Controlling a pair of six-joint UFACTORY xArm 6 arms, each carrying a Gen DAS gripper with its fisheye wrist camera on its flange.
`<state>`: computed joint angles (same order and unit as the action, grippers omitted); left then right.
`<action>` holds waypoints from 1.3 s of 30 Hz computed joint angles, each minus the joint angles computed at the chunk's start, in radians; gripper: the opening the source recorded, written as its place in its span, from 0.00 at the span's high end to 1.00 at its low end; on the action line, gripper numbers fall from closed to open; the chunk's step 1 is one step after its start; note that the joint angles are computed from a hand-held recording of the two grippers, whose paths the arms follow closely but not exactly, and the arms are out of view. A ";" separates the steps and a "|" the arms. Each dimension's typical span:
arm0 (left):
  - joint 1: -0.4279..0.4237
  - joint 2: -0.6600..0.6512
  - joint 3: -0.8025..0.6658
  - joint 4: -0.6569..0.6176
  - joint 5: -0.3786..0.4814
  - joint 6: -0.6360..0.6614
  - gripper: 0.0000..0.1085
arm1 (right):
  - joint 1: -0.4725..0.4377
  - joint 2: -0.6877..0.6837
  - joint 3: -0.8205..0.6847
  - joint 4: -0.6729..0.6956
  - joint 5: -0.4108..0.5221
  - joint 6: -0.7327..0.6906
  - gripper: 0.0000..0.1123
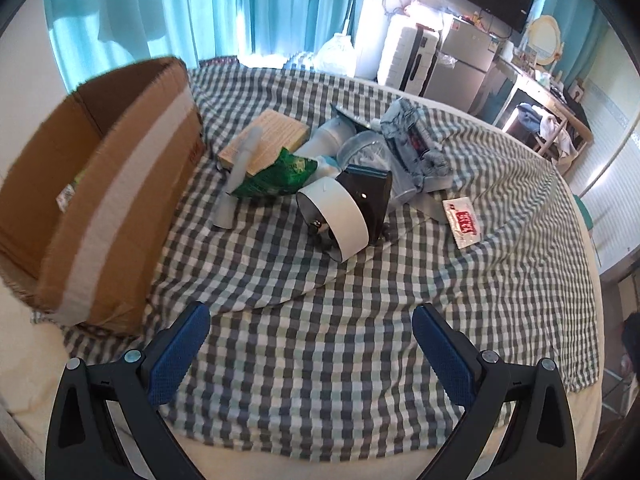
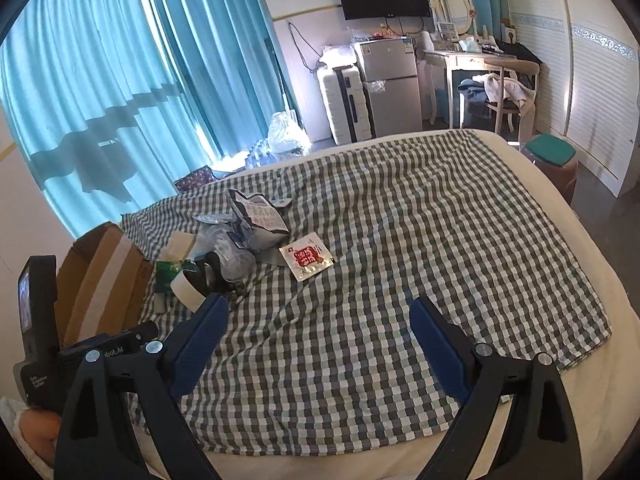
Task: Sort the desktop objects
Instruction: 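Move both tools back over the pile of items on the sheet, then grasp the white tape roll with left tool while right tool grasps the red-and-white sachet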
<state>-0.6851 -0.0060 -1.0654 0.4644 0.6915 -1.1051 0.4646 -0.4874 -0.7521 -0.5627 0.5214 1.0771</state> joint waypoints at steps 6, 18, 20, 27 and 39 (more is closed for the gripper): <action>0.066 0.165 -0.106 -0.045 -0.054 -0.016 0.05 | -0.048 0.179 -0.057 0.122 -0.062 -0.135 0.18; 0.107 0.343 -0.246 -0.071 -0.076 -0.010 0.05 | -0.088 0.456 -0.229 0.158 -0.173 -0.255 0.18; 0.105 0.347 -0.253 -0.054 -0.050 0.005 0.05 | -0.091 0.530 -0.308 0.188 -0.154 -0.353 0.18; 0.129 0.322 -0.201 -0.089 -0.122 0.060 0.22 | -0.099 0.778 -0.557 0.376 -0.059 -0.613 0.18; 0.127 0.281 -0.141 -0.159 -0.167 0.176 0.69 | -0.092 0.751 -0.500 0.462 -0.023 -0.627 0.61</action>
